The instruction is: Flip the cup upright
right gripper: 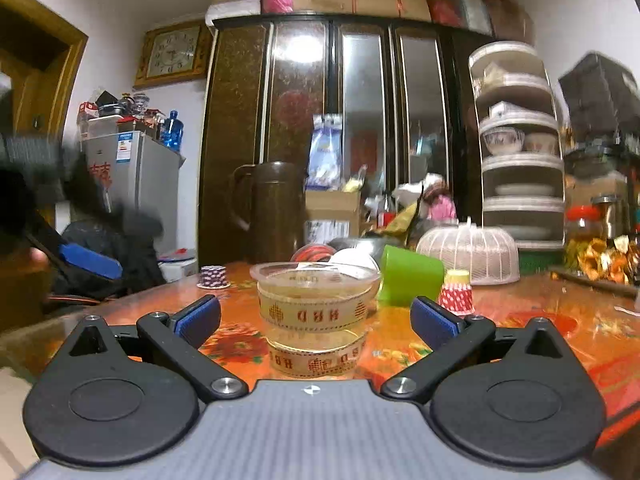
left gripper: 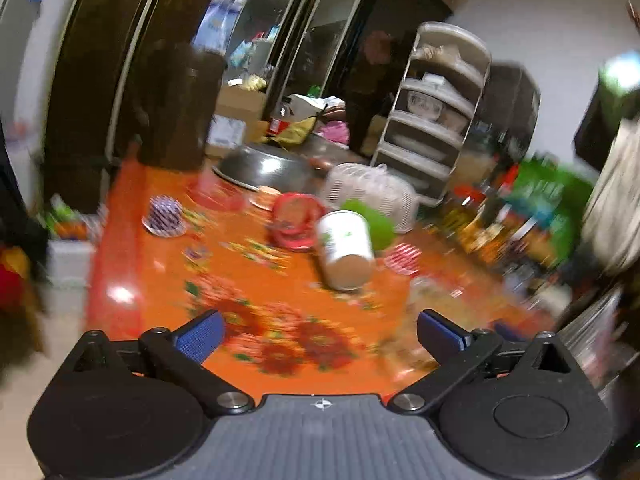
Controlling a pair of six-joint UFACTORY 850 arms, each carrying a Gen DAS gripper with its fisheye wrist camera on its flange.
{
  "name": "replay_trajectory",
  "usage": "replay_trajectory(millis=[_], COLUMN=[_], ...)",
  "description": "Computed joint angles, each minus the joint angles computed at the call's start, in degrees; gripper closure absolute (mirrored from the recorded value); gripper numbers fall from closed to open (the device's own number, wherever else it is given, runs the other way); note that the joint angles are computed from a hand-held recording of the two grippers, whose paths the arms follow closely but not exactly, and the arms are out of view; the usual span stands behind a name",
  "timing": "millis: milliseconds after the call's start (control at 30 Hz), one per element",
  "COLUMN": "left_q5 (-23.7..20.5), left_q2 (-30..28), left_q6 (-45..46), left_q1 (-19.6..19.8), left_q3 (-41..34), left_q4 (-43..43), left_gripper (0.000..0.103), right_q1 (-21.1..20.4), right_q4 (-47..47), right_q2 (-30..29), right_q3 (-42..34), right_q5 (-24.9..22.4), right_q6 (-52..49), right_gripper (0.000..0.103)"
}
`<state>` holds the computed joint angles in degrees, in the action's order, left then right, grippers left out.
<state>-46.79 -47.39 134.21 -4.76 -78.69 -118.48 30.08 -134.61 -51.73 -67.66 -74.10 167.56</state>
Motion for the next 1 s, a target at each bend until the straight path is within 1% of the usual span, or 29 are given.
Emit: replay_trajectory(millis=[33, 133, 167, 200, 233, 300, 367, 400, 500, 567, 733, 867, 1000], left_q5=[0.63, 2.91, 3.86, 4.92, 4.63, 4.06, 5.46, 6.30, 6.79, 6.55, 8.11, 8.62, 9.38], left_q2=[1.29, 6.27, 7.86, 9.31, 10.50, 12.05, 13.47, 14.01, 15.81, 16.38, 16.80, 16.41, 16.53], left_q6=[3.88, 13.28, 14.89, 15.28, 13.92, 8.08, 2.10, 1.32, 4.80, 4.07, 4.72, 3.03, 3.55], left_q1=[-0.26, -1.55, -2.00, -2.35, -2.25, -1.61, -1.19, -1.25, -1.16, -0.99, -1.58, -1.86, -2.10], left_q3=[1.66, 7.07, 8.53, 9.59, 10.35, 10.50, 10.05, 10.10, 11.68, 11.96, 12.35, 11.87, 12.07], left_q4=[-2.36, -8.45, -9.88, -10.17, -8.59, -1.98, 4.41, 5.44, 3.28, 4.21, 3.92, 5.24, 5.11], left_gripper=[0.000, 0.000, 0.000, 0.000, 0.000, 0.000, 0.000, 0.000, 0.000, 0.000, 0.000, 0.000, 0.000], right_q1=[0.22, -0.20, -0.42, -0.51, -0.40, 0.48, 1.39, 1.63, 1.34, 1.04, 0.68, 0.91, 0.96], right_q4=[0.83, 5.72, 7.51, 8.75, 9.23, 11.49, 14.56, 15.28, 16.88, 17.51, 16.40, 16.33, 15.97], right_q2=[2.52, 11.45, 14.15, 16.34, 18.31, 21.35, 22.90, 23.46, 23.88, 23.61, 23.22, 23.82, 24.08], right_q3=[1.73, 5.63, 6.73, 7.70, 8.88, 10.57, 10.92, 10.99, 9.99, 9.10, 8.32, 9.03, 9.42], right_q5=[3.41, 18.89, 22.61, 24.85, 25.83, 26.09, 26.20, 26.63, 29.19, 30.15, 31.48, 31.79, 31.59], right_q6=[0.58, -1.14, -2.09, -2.51, -2.16, -3.08, -5.40, -5.98, -6.97, -7.98, -8.32, -7.82, -7.23], right_gripper=[0.001, 0.001, 0.001, 0.001, 0.001, 0.001, 0.001, 0.001, 0.001, 0.001, 0.001, 0.001, 0.001])
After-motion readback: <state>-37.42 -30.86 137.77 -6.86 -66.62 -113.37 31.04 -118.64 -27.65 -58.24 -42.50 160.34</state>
